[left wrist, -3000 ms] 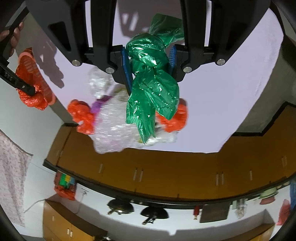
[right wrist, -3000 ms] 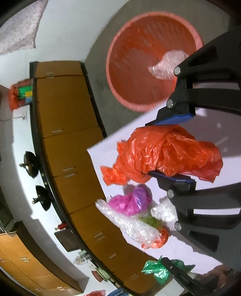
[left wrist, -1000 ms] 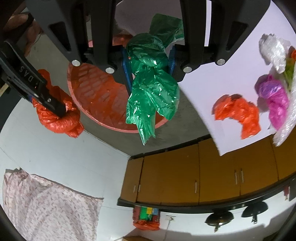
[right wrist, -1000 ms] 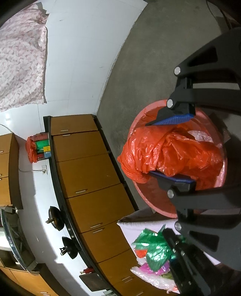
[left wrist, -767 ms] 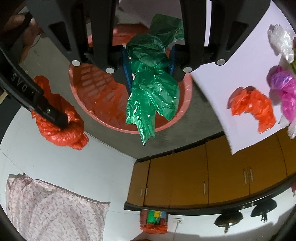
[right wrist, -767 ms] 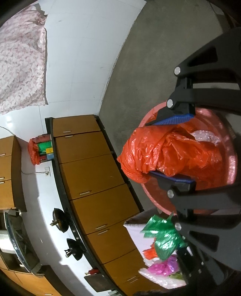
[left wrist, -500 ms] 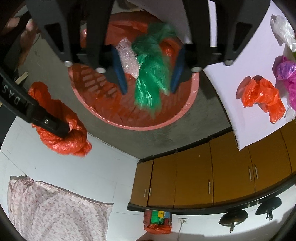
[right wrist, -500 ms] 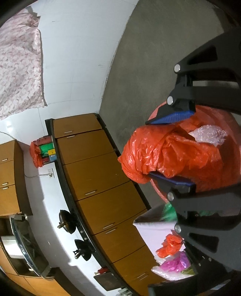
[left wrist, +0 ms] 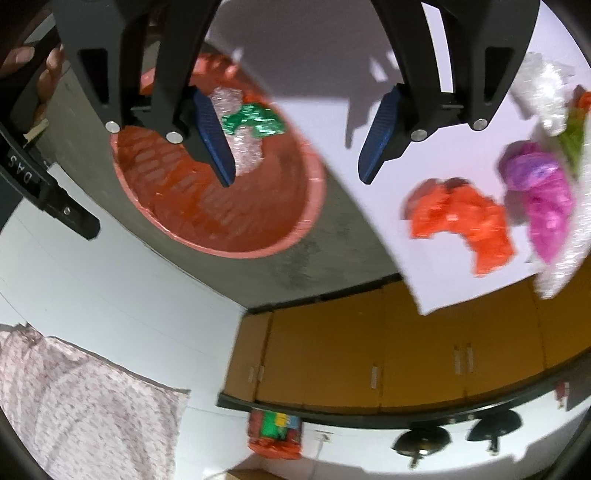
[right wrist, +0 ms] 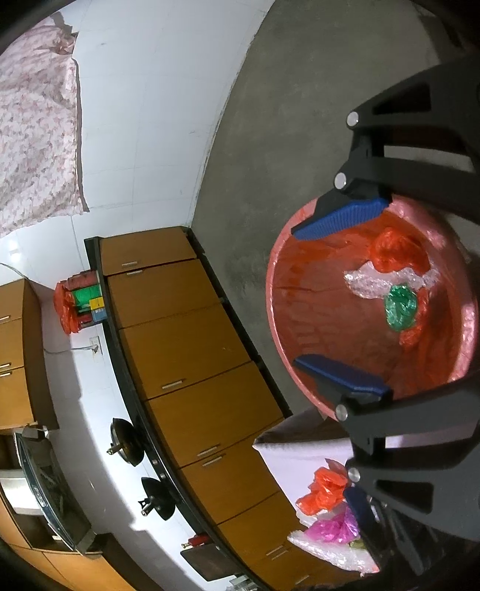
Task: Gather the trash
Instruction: 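Return to the table and grasp the clear bubble wrap with the left gripper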
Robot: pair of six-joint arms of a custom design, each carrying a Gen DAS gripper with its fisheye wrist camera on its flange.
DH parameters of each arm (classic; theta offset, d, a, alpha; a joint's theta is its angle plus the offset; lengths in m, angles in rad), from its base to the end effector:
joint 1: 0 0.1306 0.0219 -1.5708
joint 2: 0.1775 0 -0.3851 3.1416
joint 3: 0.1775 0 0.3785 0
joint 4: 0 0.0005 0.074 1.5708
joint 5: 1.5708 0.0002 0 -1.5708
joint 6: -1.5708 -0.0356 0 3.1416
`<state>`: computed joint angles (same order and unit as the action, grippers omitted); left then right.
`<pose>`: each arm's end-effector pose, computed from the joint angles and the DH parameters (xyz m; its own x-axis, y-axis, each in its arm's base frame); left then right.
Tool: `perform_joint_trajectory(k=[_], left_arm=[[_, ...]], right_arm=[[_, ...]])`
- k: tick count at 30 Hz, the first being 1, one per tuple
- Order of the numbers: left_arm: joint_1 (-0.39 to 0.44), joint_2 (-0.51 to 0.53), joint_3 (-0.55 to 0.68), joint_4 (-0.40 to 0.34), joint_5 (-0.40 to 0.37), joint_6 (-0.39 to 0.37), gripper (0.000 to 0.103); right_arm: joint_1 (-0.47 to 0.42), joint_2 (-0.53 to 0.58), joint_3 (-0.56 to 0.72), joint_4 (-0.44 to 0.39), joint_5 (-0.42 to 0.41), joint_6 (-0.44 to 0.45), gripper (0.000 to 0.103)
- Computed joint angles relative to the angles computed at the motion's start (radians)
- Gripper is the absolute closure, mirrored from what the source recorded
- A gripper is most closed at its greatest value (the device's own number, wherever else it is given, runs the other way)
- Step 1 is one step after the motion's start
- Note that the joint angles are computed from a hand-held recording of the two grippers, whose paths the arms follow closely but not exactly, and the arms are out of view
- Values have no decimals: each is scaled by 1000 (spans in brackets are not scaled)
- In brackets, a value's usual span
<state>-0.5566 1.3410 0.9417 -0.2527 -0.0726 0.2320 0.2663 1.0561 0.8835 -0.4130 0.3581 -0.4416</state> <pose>0.3725 -0.2293 0.3014 -0.6113 0.1103 -0.7837 0.3467 0.9275 -0.1399 0.3476 0.0814 0.3695 -0.4670 0.2875 -0.8362 0.2599 0.9485 0.1810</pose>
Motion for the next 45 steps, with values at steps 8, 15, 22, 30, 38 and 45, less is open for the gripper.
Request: perform_joint_trajectory(k=[8, 15, 22, 30, 38, 45], left_arm=[[127, -197, -146, 22, -154, -29, 18], [316, -251, -183, -19, -170, -29, 14], [395, -179, -154, -31, -122, -57, 14], [437, -123, -131, -28, -30, -83, 44], [454, -158, -159, 11, 10, -112, 80], [498, -270, -202, 34, 51, -71, 81]], right_arm=[[79, 12, 9, -28, -1, -27, 39], [162, 58, 36, -43, -2, -37, 39], [234, 110, 70, -55, -1, -36, 39], [270, 153, 104, -72, -3, -22, 39], [304, 185, 124, -73, -12, -27, 39], [339, 206, 152, -68, -26, -21, 39]])
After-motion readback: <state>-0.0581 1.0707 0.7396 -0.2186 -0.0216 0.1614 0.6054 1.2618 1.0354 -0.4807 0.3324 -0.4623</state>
